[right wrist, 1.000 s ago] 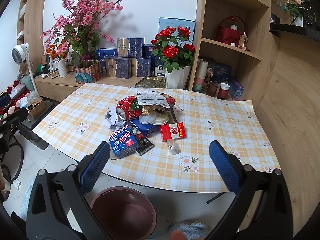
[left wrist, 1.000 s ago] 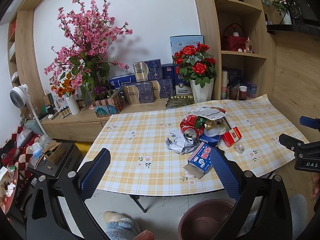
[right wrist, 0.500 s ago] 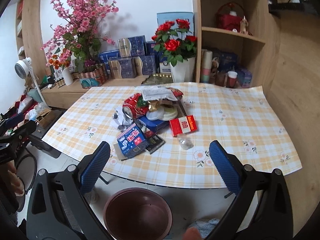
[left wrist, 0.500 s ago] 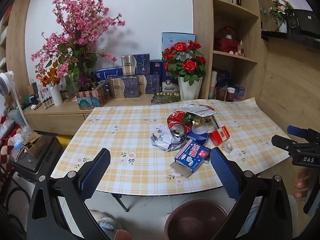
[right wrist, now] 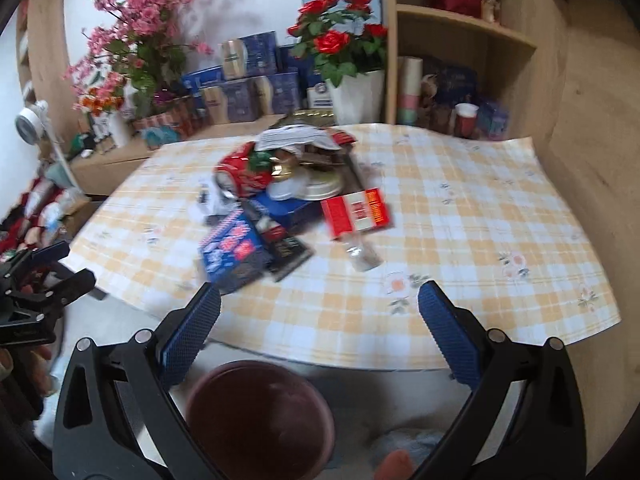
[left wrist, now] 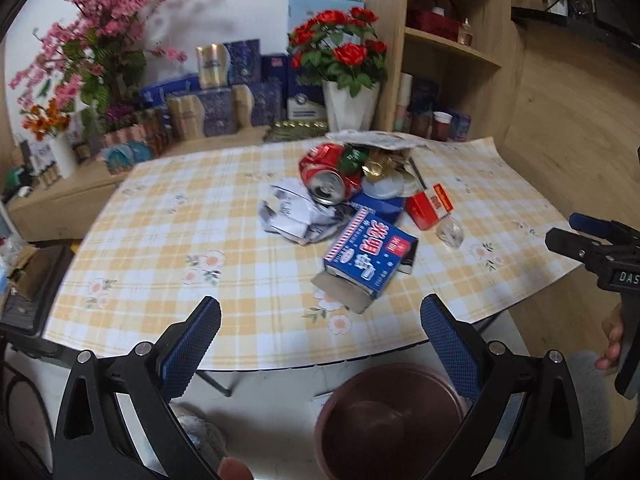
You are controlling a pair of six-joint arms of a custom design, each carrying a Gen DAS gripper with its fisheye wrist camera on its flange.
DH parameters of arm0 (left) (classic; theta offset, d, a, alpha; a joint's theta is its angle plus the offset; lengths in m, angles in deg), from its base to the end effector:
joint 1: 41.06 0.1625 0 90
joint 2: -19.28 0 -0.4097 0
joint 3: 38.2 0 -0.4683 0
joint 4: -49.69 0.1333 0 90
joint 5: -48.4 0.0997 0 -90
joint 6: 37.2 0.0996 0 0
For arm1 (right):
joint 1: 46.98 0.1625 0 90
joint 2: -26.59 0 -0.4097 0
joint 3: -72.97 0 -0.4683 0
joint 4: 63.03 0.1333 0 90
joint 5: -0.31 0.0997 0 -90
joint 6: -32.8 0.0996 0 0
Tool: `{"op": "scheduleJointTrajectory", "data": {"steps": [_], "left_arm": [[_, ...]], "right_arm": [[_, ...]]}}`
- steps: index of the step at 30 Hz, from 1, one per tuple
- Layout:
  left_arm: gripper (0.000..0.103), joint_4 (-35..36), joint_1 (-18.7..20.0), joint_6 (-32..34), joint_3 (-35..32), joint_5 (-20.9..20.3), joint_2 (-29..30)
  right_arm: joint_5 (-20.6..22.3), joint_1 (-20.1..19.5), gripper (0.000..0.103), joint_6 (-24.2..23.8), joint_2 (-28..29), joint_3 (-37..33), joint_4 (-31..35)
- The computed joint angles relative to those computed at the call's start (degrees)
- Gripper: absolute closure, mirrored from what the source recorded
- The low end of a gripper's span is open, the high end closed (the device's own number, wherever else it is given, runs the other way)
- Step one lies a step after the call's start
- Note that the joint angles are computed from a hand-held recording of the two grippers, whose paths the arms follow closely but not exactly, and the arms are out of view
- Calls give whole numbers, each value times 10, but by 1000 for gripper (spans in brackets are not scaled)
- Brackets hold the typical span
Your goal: Collect trash
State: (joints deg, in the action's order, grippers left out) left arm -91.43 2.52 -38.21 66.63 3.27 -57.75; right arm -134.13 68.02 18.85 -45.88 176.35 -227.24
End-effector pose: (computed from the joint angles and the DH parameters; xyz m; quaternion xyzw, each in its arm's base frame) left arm -0.3129 -0.5788 0.3180 0.2783 0.8649 -0.3214 0.2671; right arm 0.3308 -0.5591 0.3292 0.1553 -0.8577 0.3738 0.3170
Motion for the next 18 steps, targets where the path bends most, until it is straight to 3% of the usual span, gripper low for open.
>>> {"op": "scheduleJointTrajectory", "data": {"steps": [2, 10, 18], "left_arm": [[5, -12, 18, 10, -8, -38, 10], [5, 16, 73, 54, -80, -109, 94], [5, 26, 93, 185, -144, -116, 175]], "right_arm": [[-8, -5, 6, -6, 6, -3, -6], [12, -37, 6, 40, 3, -9, 40], [22, -59, 6, 39, 9, -14, 48]]}}
